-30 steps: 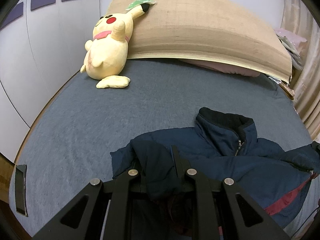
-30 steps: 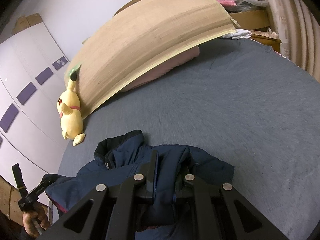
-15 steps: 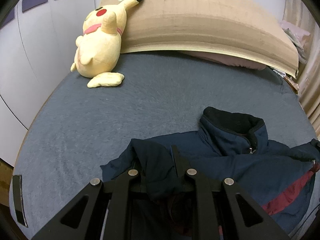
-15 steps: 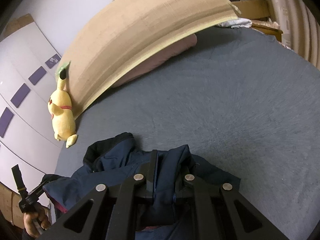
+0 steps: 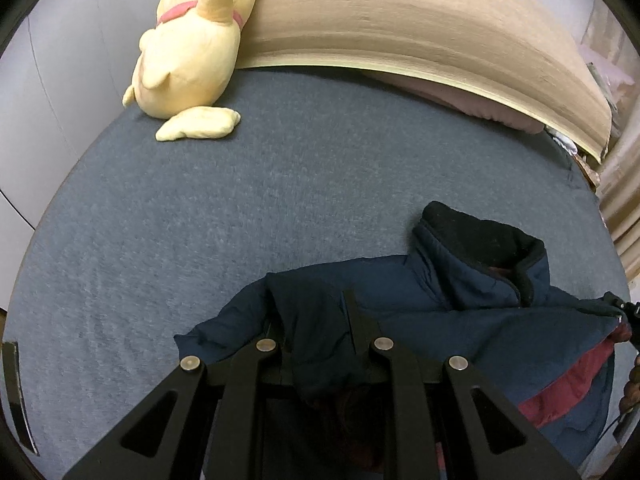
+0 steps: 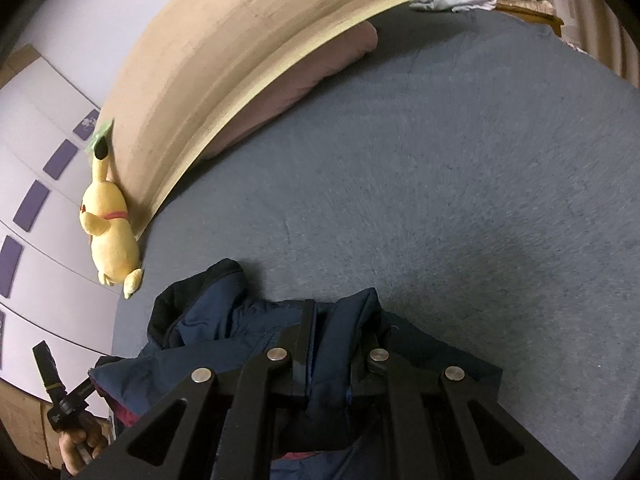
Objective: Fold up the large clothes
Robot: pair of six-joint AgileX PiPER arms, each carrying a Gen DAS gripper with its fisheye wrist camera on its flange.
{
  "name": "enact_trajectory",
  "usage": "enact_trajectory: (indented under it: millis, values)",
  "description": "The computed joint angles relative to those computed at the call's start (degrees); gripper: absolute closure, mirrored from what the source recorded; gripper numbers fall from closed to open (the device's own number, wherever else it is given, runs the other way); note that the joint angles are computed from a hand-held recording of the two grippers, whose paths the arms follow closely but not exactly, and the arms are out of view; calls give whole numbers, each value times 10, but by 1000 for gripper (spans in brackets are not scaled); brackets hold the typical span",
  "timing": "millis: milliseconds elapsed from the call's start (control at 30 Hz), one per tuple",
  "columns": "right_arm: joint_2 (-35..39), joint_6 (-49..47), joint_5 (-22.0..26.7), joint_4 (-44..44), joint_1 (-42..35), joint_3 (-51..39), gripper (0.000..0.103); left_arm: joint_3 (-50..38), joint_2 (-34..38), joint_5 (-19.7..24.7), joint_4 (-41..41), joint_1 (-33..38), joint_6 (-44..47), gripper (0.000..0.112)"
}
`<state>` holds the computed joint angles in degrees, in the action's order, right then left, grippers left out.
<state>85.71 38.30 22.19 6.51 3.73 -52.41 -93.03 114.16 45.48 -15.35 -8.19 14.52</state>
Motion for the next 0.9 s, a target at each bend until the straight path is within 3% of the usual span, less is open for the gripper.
enact_trajectory:
  millis: [267,633,900]
  values:
    - [27,-113,-4,127,-33,-5,93,-17,27,8,-2,3,-7,95]
    - [54,-127,11,149,-40,-23,92,-31,47,11,13,-2,-19,95]
    - [80,-117,12,150,-39,-30,93,-67,85,38,0,7,-24,94]
